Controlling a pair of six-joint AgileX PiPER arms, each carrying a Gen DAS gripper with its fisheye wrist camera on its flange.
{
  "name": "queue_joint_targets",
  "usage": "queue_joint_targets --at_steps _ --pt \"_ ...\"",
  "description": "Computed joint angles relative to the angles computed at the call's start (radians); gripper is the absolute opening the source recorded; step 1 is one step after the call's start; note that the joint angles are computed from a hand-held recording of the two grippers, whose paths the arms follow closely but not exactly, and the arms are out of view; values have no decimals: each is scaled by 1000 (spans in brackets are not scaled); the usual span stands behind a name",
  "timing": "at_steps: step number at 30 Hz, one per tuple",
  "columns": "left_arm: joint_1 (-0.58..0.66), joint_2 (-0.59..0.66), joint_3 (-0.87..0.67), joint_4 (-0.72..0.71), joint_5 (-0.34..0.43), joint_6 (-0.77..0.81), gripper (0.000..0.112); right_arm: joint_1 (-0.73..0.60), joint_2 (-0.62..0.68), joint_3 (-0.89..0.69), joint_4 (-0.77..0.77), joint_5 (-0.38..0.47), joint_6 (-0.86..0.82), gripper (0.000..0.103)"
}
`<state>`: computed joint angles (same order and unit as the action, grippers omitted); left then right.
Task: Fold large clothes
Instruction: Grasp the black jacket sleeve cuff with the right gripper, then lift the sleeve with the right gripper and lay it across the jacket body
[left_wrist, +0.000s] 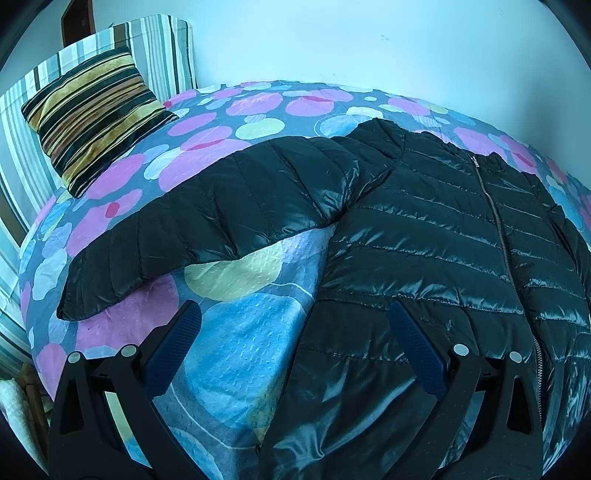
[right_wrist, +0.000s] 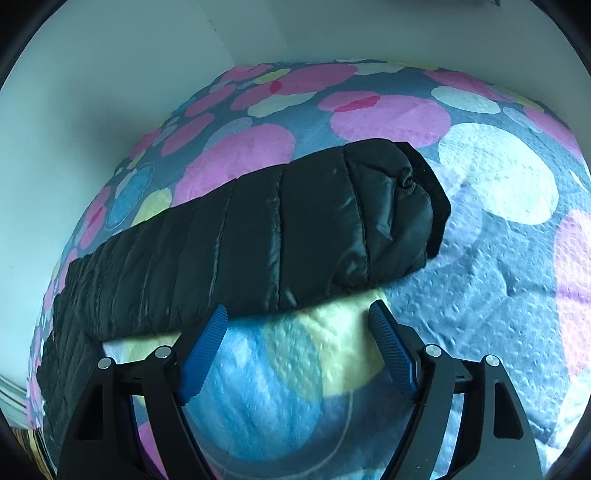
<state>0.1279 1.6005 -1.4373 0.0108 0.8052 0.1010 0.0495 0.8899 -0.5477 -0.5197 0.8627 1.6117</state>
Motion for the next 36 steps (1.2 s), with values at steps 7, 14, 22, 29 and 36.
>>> queue_joint_targets --at_steps 7,14,22,29,36 --pt "-10 7 2 24 -1 -26 101 -179 0 43 -11 -118 25 78" --pt "-9 19 -1 32 -5 -22 101 -283 17 54 -16 -180 14 49" --pt "-4 31 -12 33 -4 -25 101 -256 39 -7 -86 -218 -15 10" --pt "14 29 -5 17 -20 -3 101 197 168 -240 -391 94 162 9" --pt "62 29 -11 -29 -24 38 101 432 412 -522 -467 155 64 9"
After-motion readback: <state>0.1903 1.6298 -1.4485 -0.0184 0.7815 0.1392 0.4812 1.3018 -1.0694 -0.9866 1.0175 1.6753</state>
